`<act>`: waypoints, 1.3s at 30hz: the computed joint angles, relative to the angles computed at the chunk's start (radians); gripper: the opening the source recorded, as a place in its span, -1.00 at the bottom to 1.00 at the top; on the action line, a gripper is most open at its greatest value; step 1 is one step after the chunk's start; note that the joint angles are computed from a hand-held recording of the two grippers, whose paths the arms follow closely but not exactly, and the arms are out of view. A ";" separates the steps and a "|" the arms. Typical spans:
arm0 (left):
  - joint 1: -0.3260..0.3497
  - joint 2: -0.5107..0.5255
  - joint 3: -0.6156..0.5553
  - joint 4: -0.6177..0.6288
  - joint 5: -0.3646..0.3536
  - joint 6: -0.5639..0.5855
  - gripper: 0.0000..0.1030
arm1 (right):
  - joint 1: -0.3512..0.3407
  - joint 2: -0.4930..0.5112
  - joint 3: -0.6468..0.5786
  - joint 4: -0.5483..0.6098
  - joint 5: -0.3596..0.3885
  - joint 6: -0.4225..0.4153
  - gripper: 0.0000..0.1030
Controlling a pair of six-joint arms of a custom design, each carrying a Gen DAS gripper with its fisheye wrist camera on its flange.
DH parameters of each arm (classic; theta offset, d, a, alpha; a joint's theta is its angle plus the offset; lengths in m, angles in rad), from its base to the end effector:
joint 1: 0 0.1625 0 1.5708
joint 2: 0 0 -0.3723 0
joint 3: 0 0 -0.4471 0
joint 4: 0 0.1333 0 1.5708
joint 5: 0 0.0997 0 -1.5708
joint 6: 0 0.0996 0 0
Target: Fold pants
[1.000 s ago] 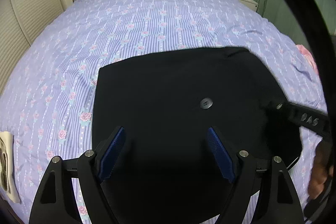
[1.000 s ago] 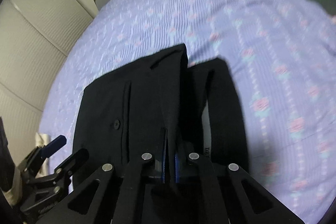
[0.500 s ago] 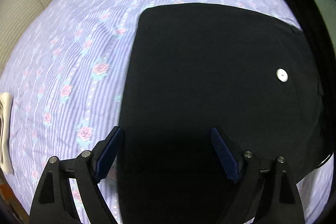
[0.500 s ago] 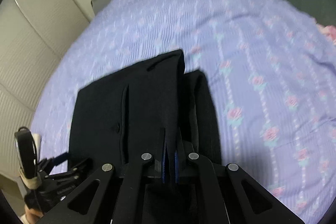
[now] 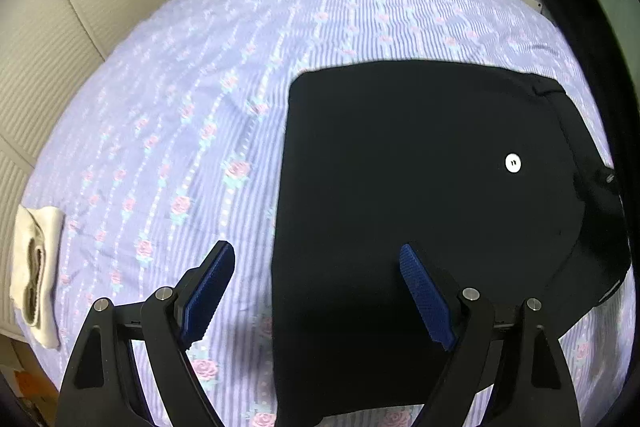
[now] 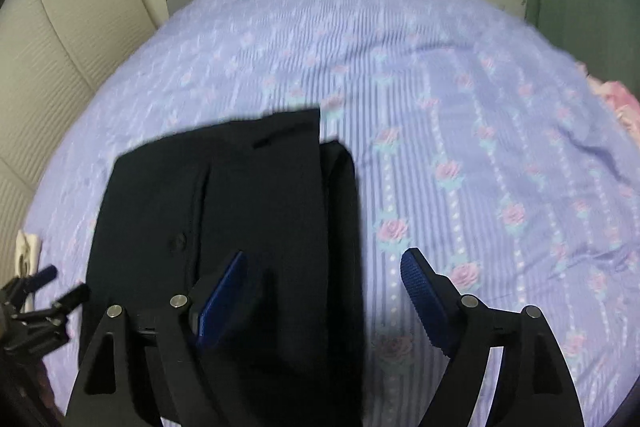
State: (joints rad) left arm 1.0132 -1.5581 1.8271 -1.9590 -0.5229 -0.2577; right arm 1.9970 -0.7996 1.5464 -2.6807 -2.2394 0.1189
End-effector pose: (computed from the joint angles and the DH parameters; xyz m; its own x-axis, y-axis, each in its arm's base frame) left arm -0.0998 -0.5750 0.3784 -0.5964 -0.0437 -0.8015 0.3862 0.8598 -0.3342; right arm 0.3581 -0.6156 0.0881 -0.8457 -0.0221 0.5333 -0.2882 0.8599 -0.4214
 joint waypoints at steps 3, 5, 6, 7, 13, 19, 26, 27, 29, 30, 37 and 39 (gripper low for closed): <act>-0.007 0.002 0.016 -0.041 0.029 0.036 0.65 | -0.036 -0.021 0.024 0.027 0.084 0.046 0.55; -0.001 0.010 0.010 -0.051 0.036 0.054 0.65 | -0.059 -0.038 0.046 0.033 0.130 0.088 0.55; 0.001 0.010 0.005 -0.044 0.032 0.049 0.65 | -0.076 -0.055 0.072 0.017 0.176 0.117 0.55; 0.007 0.011 0.000 -0.044 0.024 0.045 0.65 | -0.088 -0.069 0.092 0.001 0.218 0.142 0.56; 0.013 0.014 -0.012 0.003 0.008 -0.021 0.65 | -0.137 -0.114 0.168 -0.049 0.374 0.184 0.56; -0.015 -0.007 0.028 -0.001 0.002 -0.016 0.65 | -0.174 -0.108 0.139 0.029 0.555 0.134 0.49; 0.000 0.001 0.005 -0.006 -0.046 -0.030 0.65 | -0.180 -0.082 0.119 0.008 0.557 0.189 0.12; 0.003 -0.004 0.002 -0.010 -0.058 -0.025 0.65 | -0.173 -0.092 0.136 -0.014 0.547 0.199 -0.03; 0.019 -0.015 -0.008 -0.015 -0.089 -0.007 0.65 | -0.146 -0.097 0.142 -0.015 0.476 0.233 -0.21; 0.030 -0.025 -0.015 -0.012 -0.117 -0.003 0.66 | -0.128 -0.096 0.136 0.000 0.430 0.240 -0.26; 0.158 -0.034 -0.117 -0.016 -0.366 0.008 0.80 | 0.022 0.043 -0.023 0.163 0.004 0.115 -0.33; 0.180 -0.006 -0.143 -0.011 -0.435 0.084 0.79 | 0.026 0.043 -0.024 0.170 -0.014 0.102 -0.33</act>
State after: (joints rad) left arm 1.1931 -1.5641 1.6840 -1.9695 -0.9576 -0.1738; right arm 2.0226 -0.7568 1.5225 -2.5109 -2.2531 0.2212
